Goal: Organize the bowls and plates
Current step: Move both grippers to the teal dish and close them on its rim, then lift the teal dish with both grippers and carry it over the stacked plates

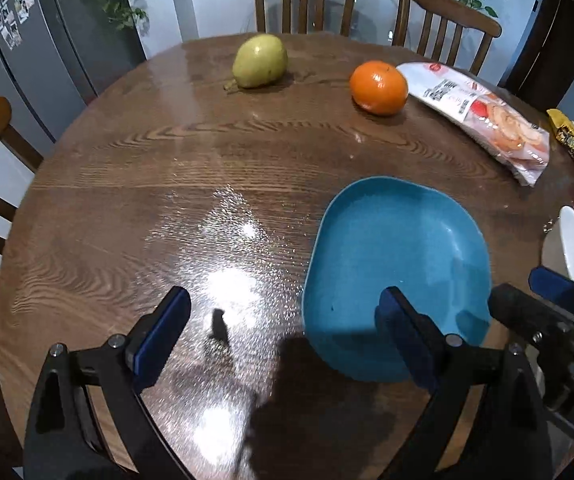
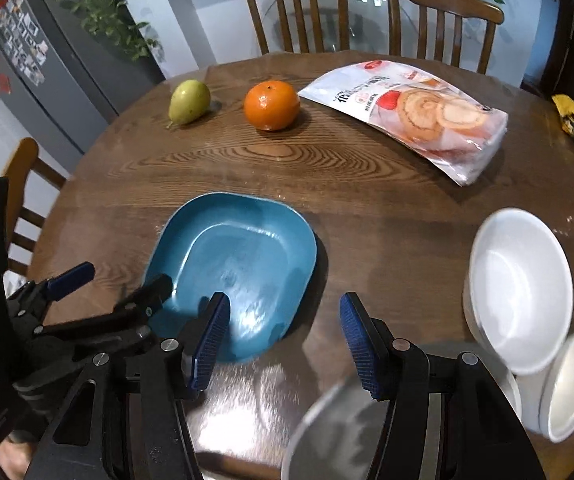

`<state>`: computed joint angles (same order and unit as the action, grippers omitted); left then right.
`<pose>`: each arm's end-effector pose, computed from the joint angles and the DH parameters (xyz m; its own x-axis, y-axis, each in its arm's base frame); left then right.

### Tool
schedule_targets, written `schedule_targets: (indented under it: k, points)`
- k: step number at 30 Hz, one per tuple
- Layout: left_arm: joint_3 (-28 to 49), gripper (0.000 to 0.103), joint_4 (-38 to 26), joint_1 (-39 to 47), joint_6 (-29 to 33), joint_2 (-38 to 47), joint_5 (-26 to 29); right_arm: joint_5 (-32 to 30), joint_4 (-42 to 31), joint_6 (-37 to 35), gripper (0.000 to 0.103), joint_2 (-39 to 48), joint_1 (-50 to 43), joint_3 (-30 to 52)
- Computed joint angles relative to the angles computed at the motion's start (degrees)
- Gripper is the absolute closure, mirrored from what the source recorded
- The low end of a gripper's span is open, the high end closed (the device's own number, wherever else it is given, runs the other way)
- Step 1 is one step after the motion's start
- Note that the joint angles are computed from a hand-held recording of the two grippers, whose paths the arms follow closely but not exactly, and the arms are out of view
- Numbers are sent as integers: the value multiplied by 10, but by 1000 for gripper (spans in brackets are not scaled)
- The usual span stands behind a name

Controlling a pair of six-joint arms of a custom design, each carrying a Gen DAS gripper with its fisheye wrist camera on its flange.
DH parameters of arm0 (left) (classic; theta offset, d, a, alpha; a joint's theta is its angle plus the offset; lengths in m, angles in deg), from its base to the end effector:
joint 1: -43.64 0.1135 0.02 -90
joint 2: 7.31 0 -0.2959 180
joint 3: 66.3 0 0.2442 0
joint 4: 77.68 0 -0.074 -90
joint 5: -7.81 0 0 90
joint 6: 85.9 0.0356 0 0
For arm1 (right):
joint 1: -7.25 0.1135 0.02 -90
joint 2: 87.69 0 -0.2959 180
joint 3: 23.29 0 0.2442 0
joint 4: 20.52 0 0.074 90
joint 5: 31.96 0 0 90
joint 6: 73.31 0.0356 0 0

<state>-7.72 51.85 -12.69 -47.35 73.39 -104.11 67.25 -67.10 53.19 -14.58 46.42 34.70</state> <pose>0.1388 -0.1844 0.2114 -0.8851 0.0200 -0.4650 0.0288 0.9995 -0.0120 0.1753 0.1355 0.2368 -0.8846 0.0367 -0.4649 -0.0479 0.9845 0.1687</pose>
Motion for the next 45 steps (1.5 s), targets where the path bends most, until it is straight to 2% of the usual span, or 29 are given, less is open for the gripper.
schedule_targets:
  k: [4,8,10,13,14,16,19,21,32,45]
  points:
    - [-13,10,32,16,17,10,16,-11,17,-15,44,47,-18,8]
    - [-20,16,49,24,41,11,23,-18,26,-35,50,71,-26,9]
    - [-22,27,61,27,51,16,29,-23,30,-45,54,81,-29,10]
    - [-19,31,69,27,56,25,35,-30,34,-59,65,103,-32,17]
    - [-21,39,73,28,58,27,39,-35,37,-61,70,108,-32,18]
    - [-22,43,78,26,58,26,40,-33,49,-57,77,120,-31,16]
    - [-22,59,84,28,59,22,44,-32,67,-47,86,122,-29,7]
    - [-21,72,87,27,60,20,49,-29,69,-46,86,122,-24,6]
    - [-24,76,82,13,51,16,35,-3,64,-40,89,129,-9,16]
    - [-9,76,42,-16,34,-20,0,10,29,-20,90,52,9,4]
